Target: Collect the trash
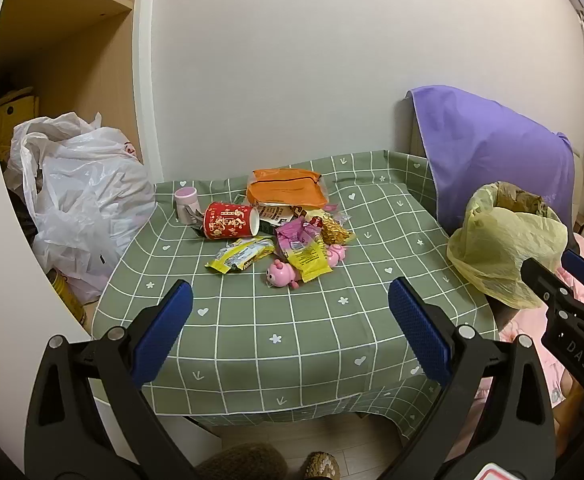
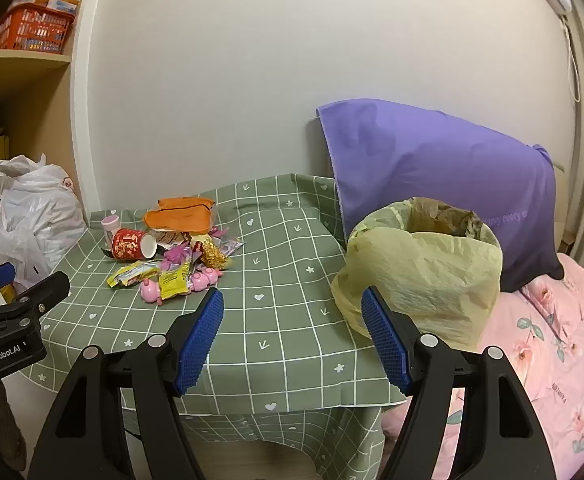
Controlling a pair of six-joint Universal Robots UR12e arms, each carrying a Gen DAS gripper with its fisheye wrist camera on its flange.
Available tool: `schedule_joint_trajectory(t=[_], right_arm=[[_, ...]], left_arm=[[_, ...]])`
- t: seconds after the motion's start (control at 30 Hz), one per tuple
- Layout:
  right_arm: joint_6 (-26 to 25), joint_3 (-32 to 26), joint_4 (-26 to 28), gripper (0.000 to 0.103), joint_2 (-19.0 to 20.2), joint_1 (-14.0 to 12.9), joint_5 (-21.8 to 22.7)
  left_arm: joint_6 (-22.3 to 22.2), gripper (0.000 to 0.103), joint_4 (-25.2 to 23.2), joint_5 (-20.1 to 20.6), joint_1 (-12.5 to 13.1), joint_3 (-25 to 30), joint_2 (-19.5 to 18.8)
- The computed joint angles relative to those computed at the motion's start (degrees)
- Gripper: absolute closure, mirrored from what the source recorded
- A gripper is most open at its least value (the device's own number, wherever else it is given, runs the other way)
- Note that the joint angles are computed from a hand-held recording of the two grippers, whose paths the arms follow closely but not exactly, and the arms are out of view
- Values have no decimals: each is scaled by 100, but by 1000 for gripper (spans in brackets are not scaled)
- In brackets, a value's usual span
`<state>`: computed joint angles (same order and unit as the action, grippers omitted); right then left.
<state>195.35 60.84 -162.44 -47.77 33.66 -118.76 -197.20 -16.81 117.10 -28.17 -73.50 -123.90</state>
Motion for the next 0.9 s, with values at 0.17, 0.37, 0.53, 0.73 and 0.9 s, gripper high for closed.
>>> schedule_joint_trajectory(t=[0.17,0.37,0.53,0.73,0.9], right_arm=[[9,4,4,35,-4,5,-16],[59,52,20,35,-37,1,-41],[86,69,22,35,-50,3,-69],[94,75,33,35,-56,-1,-53],[69,79,35,35,-58,1,-68]], left_arm=[[-3,9,-13,1,-4,18,-8],[-15,9,-26,12,-5,30,-12],[-17,9,-26,13,-6,32,-13],[-25,9,-32,21,-10,41,-19],[-27,9,-36,28,-14,45,-21]])
